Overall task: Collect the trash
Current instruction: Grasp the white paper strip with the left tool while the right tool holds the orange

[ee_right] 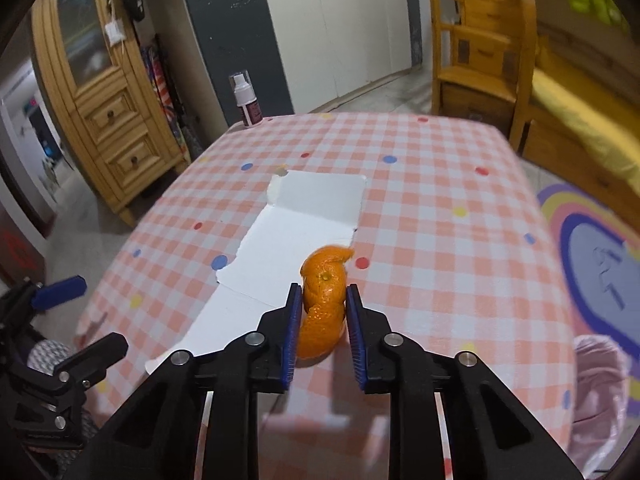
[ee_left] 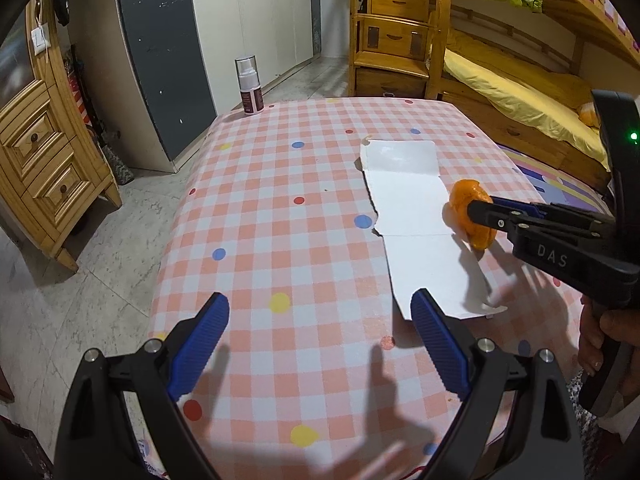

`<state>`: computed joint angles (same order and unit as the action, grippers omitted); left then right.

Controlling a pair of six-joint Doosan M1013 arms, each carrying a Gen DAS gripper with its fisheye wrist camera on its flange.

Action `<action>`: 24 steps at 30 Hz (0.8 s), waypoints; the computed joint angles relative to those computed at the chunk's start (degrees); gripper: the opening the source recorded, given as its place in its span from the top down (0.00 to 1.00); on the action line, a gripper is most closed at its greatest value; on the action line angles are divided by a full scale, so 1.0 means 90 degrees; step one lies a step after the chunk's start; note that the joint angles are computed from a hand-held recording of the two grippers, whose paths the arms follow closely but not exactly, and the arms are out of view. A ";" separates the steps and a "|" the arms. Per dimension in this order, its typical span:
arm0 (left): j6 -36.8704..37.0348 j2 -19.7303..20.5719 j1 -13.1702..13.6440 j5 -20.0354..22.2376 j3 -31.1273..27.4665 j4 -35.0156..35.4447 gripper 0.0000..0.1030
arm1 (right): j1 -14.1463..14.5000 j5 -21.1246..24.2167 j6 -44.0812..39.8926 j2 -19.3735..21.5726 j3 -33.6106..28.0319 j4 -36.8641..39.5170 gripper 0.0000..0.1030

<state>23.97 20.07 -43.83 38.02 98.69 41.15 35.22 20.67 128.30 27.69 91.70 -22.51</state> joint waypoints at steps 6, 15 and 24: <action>0.0220 0.0015 -0.0072 -0.0269 -0.0042 -0.0139 0.07 | 0.0064 0.0126 0.1450 -0.0373 0.0340 -0.1498 0.82; 0.0973 0.0504 -0.0248 -0.0221 -0.0533 -0.0816 0.07 | 0.0120 0.0295 0.3640 -0.1018 0.1034 -0.3279 0.82; 0.0602 0.0719 -0.0291 -0.0150 -0.0640 -0.0587 0.11 | 0.0138 0.0235 0.4657 -0.1280 0.1436 -0.3821 0.82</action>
